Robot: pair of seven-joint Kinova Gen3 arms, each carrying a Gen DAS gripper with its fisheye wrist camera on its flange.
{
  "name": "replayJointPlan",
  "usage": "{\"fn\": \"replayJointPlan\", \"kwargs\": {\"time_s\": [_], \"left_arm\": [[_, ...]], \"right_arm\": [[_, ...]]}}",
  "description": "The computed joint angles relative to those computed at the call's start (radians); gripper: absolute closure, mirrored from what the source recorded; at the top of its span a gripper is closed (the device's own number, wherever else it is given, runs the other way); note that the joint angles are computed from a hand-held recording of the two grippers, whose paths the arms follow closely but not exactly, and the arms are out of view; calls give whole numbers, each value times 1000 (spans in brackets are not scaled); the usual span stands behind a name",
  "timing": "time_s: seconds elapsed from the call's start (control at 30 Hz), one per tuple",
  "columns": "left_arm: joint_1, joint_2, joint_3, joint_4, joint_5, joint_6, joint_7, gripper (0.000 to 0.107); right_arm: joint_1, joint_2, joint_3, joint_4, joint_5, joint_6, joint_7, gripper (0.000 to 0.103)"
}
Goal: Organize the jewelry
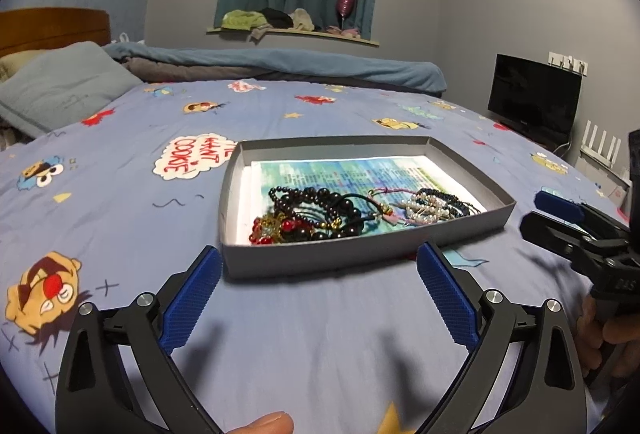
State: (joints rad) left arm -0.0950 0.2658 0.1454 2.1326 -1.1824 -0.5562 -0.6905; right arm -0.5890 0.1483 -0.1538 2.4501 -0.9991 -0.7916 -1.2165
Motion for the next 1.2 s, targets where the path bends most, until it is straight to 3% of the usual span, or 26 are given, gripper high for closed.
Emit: {"fn": "replayJointPlan", "kwargs": {"time_s": [0.27,0.5,1.2], "left_arm": [[-1,-15,-16,64,125,-52,-131,10],[-12,-23,-20,107,206,-86,-204,10],[-17,-22,-11,120,236,-95,-242,9]], "right_arm": [[-99,23,-47,63,-77,-169,-39,6],[-164,44,-62,70,-140,-247,-10,6],[-175,47,-57,76,-148,-253,-25,6]]}}
